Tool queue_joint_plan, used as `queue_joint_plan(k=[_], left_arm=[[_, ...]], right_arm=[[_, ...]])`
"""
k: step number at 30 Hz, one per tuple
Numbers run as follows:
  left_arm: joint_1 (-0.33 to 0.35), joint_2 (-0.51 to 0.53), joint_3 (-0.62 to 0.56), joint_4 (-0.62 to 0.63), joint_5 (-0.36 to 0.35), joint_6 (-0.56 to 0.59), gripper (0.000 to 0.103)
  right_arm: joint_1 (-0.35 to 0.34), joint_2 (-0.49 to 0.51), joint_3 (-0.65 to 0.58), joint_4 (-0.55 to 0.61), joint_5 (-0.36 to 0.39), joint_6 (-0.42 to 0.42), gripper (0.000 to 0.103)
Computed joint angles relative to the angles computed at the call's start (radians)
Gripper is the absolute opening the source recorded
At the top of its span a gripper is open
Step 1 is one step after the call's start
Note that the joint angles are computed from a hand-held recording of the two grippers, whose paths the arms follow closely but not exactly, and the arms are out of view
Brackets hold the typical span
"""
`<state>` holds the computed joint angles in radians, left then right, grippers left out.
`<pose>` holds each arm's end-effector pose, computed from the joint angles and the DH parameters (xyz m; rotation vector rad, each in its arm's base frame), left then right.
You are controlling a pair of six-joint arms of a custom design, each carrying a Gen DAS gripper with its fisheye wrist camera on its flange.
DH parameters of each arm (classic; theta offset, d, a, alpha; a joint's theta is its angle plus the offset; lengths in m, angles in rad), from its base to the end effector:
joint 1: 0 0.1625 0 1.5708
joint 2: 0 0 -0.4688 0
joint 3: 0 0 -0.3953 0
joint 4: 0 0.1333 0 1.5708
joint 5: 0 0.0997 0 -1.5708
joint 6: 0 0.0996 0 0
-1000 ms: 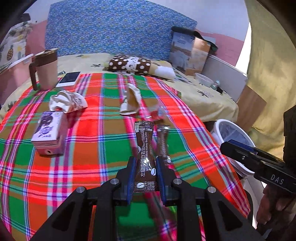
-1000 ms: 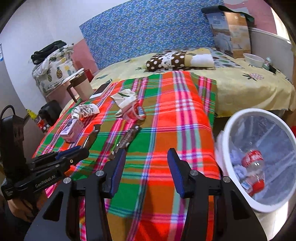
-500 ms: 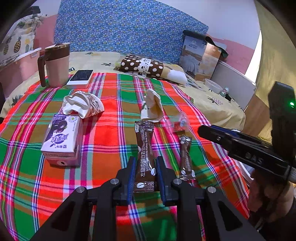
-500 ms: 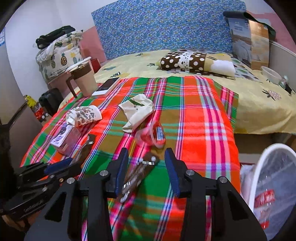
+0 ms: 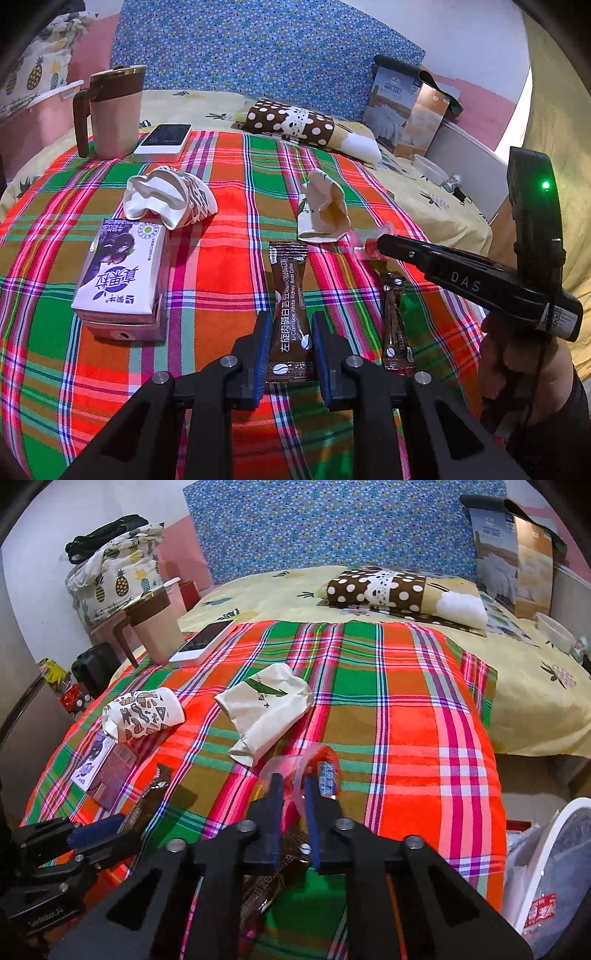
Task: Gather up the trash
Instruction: 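Grasp the red plastic cup with the right tool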
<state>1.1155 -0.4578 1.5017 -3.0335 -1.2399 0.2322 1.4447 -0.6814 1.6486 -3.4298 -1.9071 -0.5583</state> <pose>-0.1804 -0.7453 -0.0175 0.8476 2.6618 -0.6415 0.0085 -0.7311 0.1509 0.3216 -2.3651 0.9358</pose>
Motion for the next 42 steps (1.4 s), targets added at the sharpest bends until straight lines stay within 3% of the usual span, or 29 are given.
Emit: queue_joint_plan(k=[10,17,19,21,23,37,42], left_arm=[[-0.018,-0.010,0.035,-0.030,0.002,0.007,0.023],[-0.036,-0.031,0.086,-0.060,0.002,0.007,0.023],[-0.038,-0.035,0.094,-0.066,0.006,0.004,0.023],[-0.037,-0.037,0.094,-0.067,0.009,0.002,0.023],[-0.036,-0.037,0.091,-0.066,0.011,0.003,0.023],[-0.025,-0.011,0.041,-0.020,0.011,0.001,0.023],[-0.025,-0.005,0.035,-0.013,0.016,-0.001,0.023]], right_arm=[[0.003,-0.042,0.093,-0.095,0.023,0.000,0.009],[-0.004,-0.050,0.103,-0.099,0.031,0.002,0.009],[-0.003,-0.042,0.096,-0.113,0.029,-0.016,0.016],[-0.004,-0.030,0.079,-0.115,0.024,-0.032,0.043],[-0.006,-0.020,0.055,-0.101,0.015,-0.041,0.047],[-0.048,-0.033,-0.016,0.121,0.074,-0.016,0.047],[-0.053,-0.045,0.014,0.076,0.086,0.007,0.046]])
